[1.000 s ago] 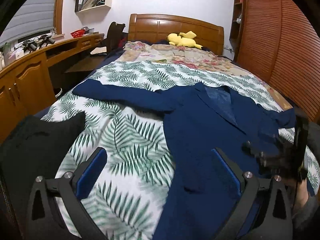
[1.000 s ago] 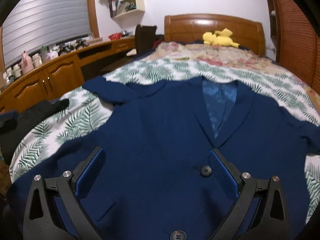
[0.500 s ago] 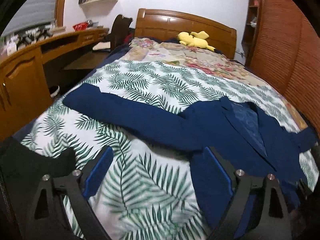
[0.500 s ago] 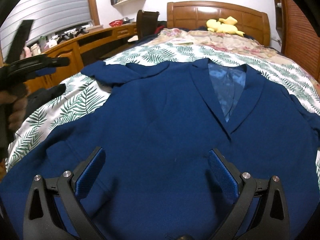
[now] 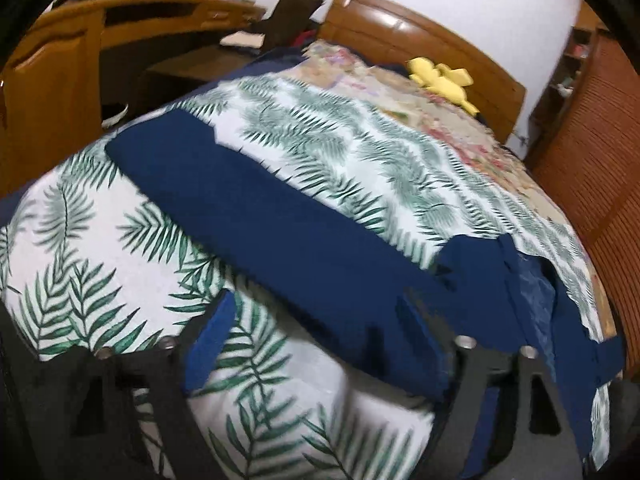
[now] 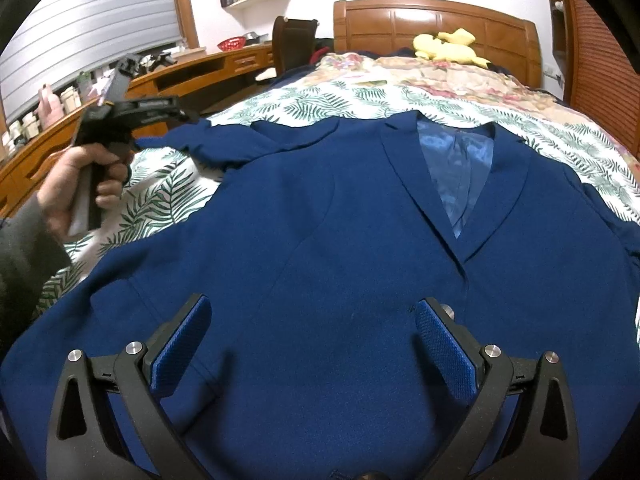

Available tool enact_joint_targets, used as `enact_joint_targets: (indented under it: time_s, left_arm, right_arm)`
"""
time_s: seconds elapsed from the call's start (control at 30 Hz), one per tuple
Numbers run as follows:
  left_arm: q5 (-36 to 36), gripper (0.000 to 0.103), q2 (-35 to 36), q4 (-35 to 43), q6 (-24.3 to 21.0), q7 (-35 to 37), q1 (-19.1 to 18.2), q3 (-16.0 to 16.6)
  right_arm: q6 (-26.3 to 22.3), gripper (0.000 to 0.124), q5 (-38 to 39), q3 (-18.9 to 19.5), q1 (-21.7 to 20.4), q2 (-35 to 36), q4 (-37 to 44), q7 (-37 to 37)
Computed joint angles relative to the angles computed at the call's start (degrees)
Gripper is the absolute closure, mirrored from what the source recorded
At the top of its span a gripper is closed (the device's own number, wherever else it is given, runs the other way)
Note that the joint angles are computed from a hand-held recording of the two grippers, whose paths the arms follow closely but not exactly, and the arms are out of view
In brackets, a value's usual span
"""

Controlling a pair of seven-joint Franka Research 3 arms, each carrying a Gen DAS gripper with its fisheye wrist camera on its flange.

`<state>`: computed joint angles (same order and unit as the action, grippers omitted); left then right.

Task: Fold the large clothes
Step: 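Move the left tool down to the jacket sleeve cuff nearest it, then close the left tool on the sleeve cuff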

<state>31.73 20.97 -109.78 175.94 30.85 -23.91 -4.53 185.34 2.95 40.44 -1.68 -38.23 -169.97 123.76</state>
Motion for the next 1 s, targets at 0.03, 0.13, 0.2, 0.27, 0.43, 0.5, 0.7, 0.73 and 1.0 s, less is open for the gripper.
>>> enact_joint_targets:
  time_s: [0.03,0.13,0.2,0.27,0.43,0.5,0.7,0.73,1.0]
  left_arm:
    - [-1.26,0.029,0.59,0.46,-0.64,0.82,1.12,-1.19]
    - [-3.96,0.033,2.28,1.99,-1.41,1.79,2.62,-2.31]
    - [-4.44,0.04,3.29,3.62,-2.74,1.89,2.3,-1.82]
    - [-4.94,0.049,4.11,4.96,-3.66,2.1,2.38,-1.77]
    - [-8.26,0.094,6.63,8.85,-6.72,6.19,4.67,-4.64]
    - [-8.04,0.103,6.49,9.47,-7.86,6.81,3.82,-4.11]
    - [-1.81,0.103,2.99,9.24,-10.88,6.39,-0.25,-2.21]
    - [-0.44,0.103,1.92,8.77,-11.33,5.89,-1.06,-1.93]
    - [6.79,0.103,-8.38,0.03,-10.48,5.51,-3.53,-5.71]
  right_arm:
    - [0.09,0.021,-0.01,-0.12,0.07,0.14,-0.02,-0.01]
    - [0.26,0.021,0.09,-0.49,0.31,0.48,-0.07,-0.1]
    - [0.29,0.021,0.19,-0.56,0.39,0.63,-0.07,-0.16]
    - [0.41,0.021,0.25,-0.73,0.46,0.72,-0.13,-0.31]
    - [0.57,0.021,0.55,-0.67,0.45,0.83,-0.14,-0.49]
    - [0.51,0.021,0.65,-0.69,0.5,0.83,-0.13,-0.59]
    - [0.8,0.021,0.85,-0.62,0.42,0.86,-0.21,-0.69]
    - [0.86,0.021,0.93,-0.53,0.36,0.86,-0.19,-0.67]
    - [1.14,0.021,1.34,-0.07,0.08,0.67,-0.31,-0.87]
